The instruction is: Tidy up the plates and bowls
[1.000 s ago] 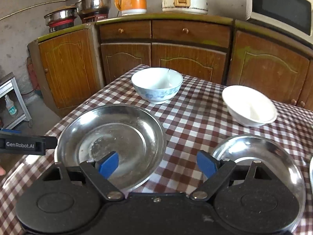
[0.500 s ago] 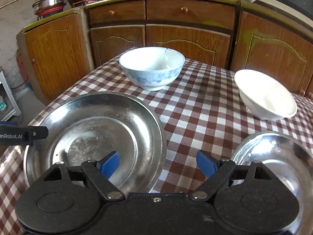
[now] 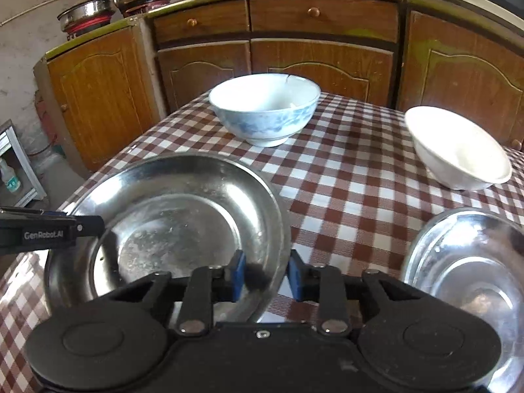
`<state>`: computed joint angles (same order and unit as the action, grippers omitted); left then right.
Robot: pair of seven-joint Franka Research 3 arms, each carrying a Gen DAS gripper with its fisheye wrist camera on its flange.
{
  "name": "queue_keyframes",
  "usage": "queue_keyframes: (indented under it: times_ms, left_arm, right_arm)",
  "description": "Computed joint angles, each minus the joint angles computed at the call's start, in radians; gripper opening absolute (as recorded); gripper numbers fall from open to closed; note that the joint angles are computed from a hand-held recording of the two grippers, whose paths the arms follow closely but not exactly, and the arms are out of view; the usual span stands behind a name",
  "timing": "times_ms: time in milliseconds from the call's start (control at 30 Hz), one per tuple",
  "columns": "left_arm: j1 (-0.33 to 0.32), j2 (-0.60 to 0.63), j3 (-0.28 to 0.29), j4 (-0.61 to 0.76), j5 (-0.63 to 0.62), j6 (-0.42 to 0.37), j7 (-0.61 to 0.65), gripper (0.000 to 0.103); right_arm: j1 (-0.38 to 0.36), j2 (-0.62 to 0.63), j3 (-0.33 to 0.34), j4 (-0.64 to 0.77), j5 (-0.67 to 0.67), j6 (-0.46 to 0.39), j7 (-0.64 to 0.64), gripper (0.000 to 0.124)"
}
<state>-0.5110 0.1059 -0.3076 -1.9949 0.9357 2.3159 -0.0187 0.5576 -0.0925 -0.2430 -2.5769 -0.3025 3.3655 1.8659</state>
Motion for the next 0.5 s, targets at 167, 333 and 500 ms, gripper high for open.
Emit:
queue_keyframes:
  times_ms: [167, 333, 500]
  left_arm:
    - [-0.015, -0.025, -0.014, 0.000, 0.020, -0.038, -0.020, 0.028]
    - [-0.028, -0.062, -0.036, -0.004, 0.044, -0.073, -0.054, 0.028]
    - [-0.046, -0.078, -0.063, 0.014, 0.036, -0.110, -0.044, 0.028]
  right_arm:
    - [-0.112, -0.058, 0.133, -0.045, 0.109, 0.030, -0.102, 0.032]
    - [-0.102, -0.155, 0.133, -0.109, 0.178, 0.037, -0.180, 0.032]
    - [-0.140, -0.275, 0.181, -0.187, 0.256, 0.028, -0.256, 0.032]
